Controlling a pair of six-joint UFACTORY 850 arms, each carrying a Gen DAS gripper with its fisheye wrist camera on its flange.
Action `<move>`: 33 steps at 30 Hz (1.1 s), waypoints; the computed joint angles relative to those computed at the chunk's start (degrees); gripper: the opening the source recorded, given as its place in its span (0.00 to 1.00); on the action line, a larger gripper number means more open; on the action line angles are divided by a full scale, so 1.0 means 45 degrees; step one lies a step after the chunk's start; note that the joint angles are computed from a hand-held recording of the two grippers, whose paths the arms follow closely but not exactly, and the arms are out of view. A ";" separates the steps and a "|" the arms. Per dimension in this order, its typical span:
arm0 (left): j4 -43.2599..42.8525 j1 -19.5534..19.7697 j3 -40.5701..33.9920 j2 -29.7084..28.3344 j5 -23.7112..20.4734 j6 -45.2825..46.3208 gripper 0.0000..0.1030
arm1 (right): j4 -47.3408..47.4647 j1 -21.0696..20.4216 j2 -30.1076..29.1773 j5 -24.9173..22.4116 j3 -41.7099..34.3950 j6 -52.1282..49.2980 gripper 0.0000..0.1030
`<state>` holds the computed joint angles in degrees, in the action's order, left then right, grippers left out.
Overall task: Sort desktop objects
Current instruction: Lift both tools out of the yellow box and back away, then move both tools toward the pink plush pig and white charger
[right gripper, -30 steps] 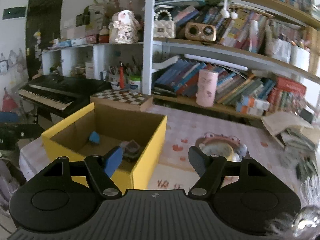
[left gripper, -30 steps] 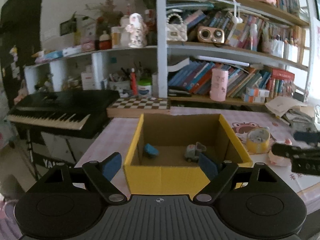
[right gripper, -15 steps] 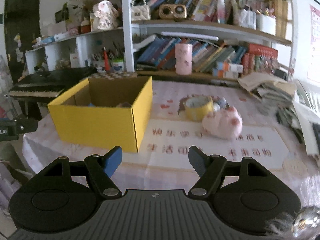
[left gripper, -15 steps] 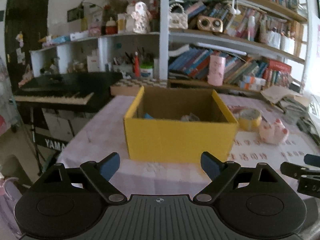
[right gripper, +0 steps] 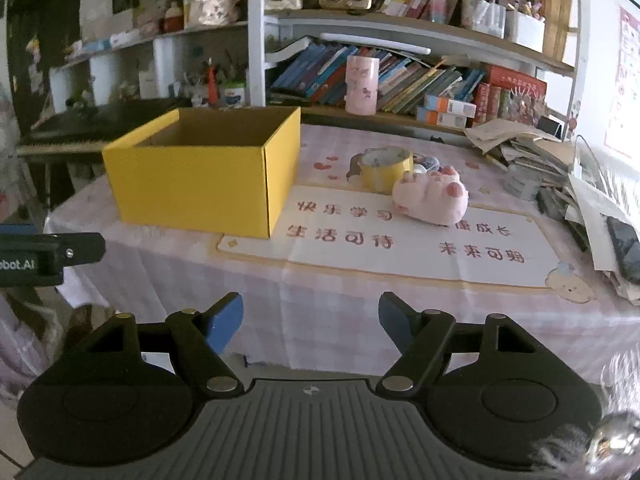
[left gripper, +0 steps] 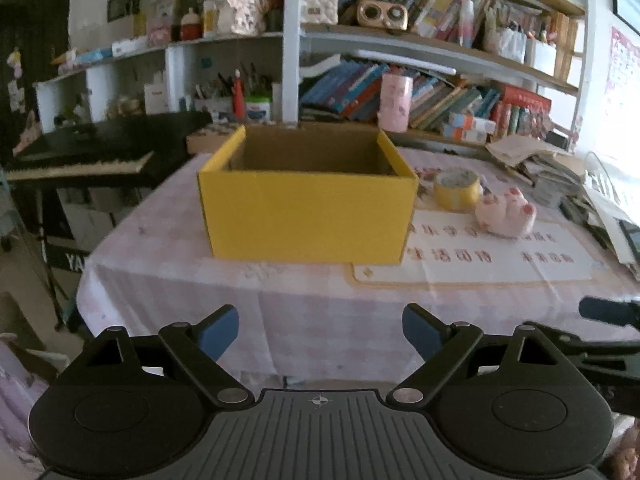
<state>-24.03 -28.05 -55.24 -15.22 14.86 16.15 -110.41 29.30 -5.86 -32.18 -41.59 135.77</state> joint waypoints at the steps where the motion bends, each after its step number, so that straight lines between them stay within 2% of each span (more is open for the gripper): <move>1: 0.0053 -0.0059 0.0007 -0.0039 -0.0063 -0.0022 0.89 | 0.0030 -0.0009 0.0022 -0.0018 0.0041 -0.0081 0.71; 4: 0.0294 -0.0170 -0.0142 -0.0206 -0.0337 -0.0245 0.89 | 0.0204 -0.0118 0.0109 0.0077 0.0130 -0.0319 0.72; 6: 0.1152 -0.0262 -0.0210 -0.0286 -0.0435 -0.1062 0.89 | 0.0371 -0.0235 0.0191 0.0196 0.0214 -0.0391 0.73; 24: 0.5501 -0.1229 -0.1551 -0.1360 -0.1170 -0.3988 0.89 | 0.1418 -0.1510 0.0692 0.0565 0.0867 -0.0689 0.75; 26: 0.5183 -0.1343 -0.1709 -0.1477 -0.1296 -0.3664 0.89 | 0.1400 -0.1712 0.0673 0.0782 0.0850 -0.0805 0.75; 29: 0.3801 -0.1499 -0.1893 -0.1607 -0.1171 -0.2476 0.90 | 0.0805 -0.1948 0.0684 0.0945 0.0898 -0.0514 0.75; 33: 0.1633 -0.1740 -0.2526 -0.2068 -0.1495 -0.0770 0.90 | -0.0139 -0.2542 0.0597 0.1340 0.0827 -0.0490 0.75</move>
<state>-16.68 -35.88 -66.61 -24.53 8.13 12.69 -111.03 17.86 -3.18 -26.15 -37.87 133.56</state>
